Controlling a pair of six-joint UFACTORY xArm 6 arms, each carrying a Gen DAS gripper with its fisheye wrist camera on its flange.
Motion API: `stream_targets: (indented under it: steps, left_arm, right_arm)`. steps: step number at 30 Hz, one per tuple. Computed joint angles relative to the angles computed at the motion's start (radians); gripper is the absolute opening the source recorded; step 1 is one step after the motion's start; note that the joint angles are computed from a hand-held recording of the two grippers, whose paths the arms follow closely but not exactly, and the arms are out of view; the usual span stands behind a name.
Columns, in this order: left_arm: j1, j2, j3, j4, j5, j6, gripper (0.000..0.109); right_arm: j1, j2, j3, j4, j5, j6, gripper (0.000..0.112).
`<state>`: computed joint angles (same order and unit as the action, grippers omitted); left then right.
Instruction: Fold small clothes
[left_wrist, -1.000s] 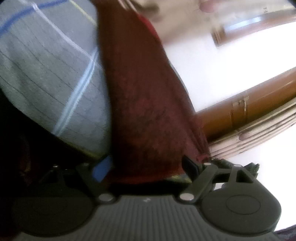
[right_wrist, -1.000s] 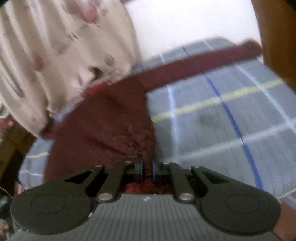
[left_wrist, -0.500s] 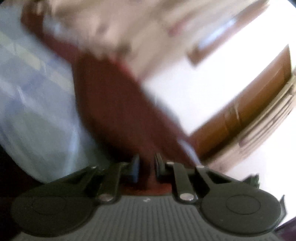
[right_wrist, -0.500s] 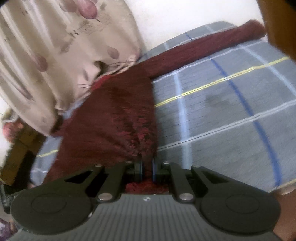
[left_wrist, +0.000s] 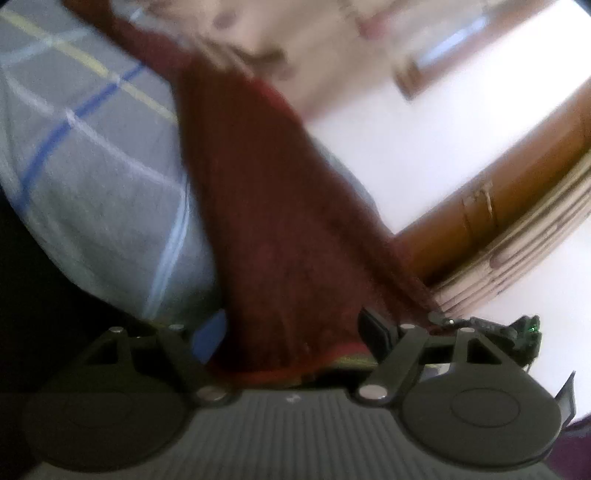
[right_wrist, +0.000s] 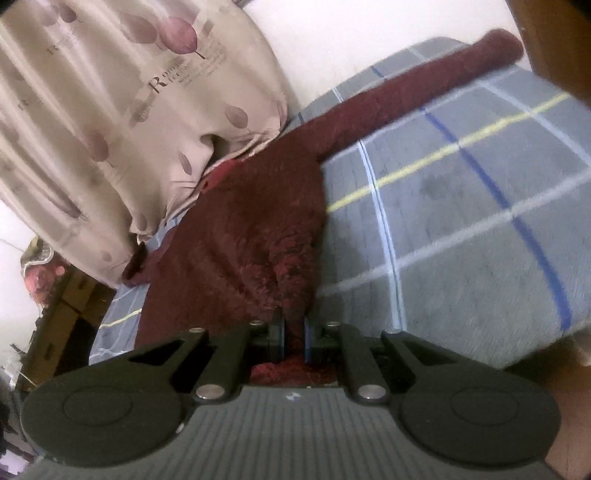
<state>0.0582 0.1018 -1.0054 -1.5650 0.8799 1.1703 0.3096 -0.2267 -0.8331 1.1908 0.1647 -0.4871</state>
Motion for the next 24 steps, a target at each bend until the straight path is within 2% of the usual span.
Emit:
stream_targets:
  steps: [2,3,4,5,6,7,8,12,15,17,18,21,23,24]
  left_arm:
    - [0.000,0.040,-0.016,-0.053,0.030,0.015,0.079]
    - [-0.010,0.060,-0.028,-0.061,0.024,0.008,0.078]
    - [-0.003,0.073,-0.026,-0.071,0.057,0.030,0.078]
    - [-0.003,0.076,-0.022,-0.079,0.077,0.055,0.073]
    - [-0.008,0.084,-0.028,-0.076,0.080,0.066,0.059]
    - [-0.017,0.081,-0.031,-0.051,0.071,0.057,0.024]
    - [-0.026,0.076,-0.033,-0.033,0.045,0.051,0.009]
    - [-0.014,0.043,-0.015,-0.064,0.020,0.059,0.008]
    - [0.023,-0.049,0.037,-0.084,0.030,0.083,0.008]
    - [0.045,-0.116,0.057,-0.076,0.018,0.081,0.007]
    - [0.058,-0.144,0.063,-0.060,0.013,0.071,0.007]
    - [0.078,-0.199,0.081,0.066,-0.036,0.043,0.008]
    - [0.043,-0.191,0.090,0.155,-0.152,0.001,0.008]
    - [0.043,-0.177,0.091,0.193,-0.175,-0.032,0.008]
  right_arm:
    - [-0.006,0.002,-0.004,-0.051,0.026,0.021,0.014]
    - [-0.003,0.004,-0.003,-0.045,0.033,0.007,0.014]
    - [-0.003,0.007,-0.005,-0.032,0.039,-0.003,0.014]
    - [-0.005,0.006,-0.002,-0.009,0.045,-0.021,0.014]
    - [-0.007,0.008,-0.003,0.021,0.049,-0.044,0.014]
    - [-0.006,0.010,-0.004,0.033,0.048,-0.050,0.014]
    - [-0.004,0.010,-0.003,0.037,0.046,-0.048,0.014]
    - [-0.004,0.003,-0.001,0.032,0.056,-0.056,0.015]
    - [-0.001,0.000,-0.002,0.034,0.061,-0.038,0.015]
    - [-0.005,-0.017,0.000,0.105,0.089,-0.080,0.015]
    - [-0.007,-0.028,0.005,0.139,0.105,-0.089,0.015]
    - [0.010,-0.053,0.034,0.105,0.114,-0.056,0.015]
    - [0.012,-0.044,0.050,0.041,0.138,-0.004,0.015]
    - [0.010,-0.033,0.053,0.030,0.150,-0.007,0.016]
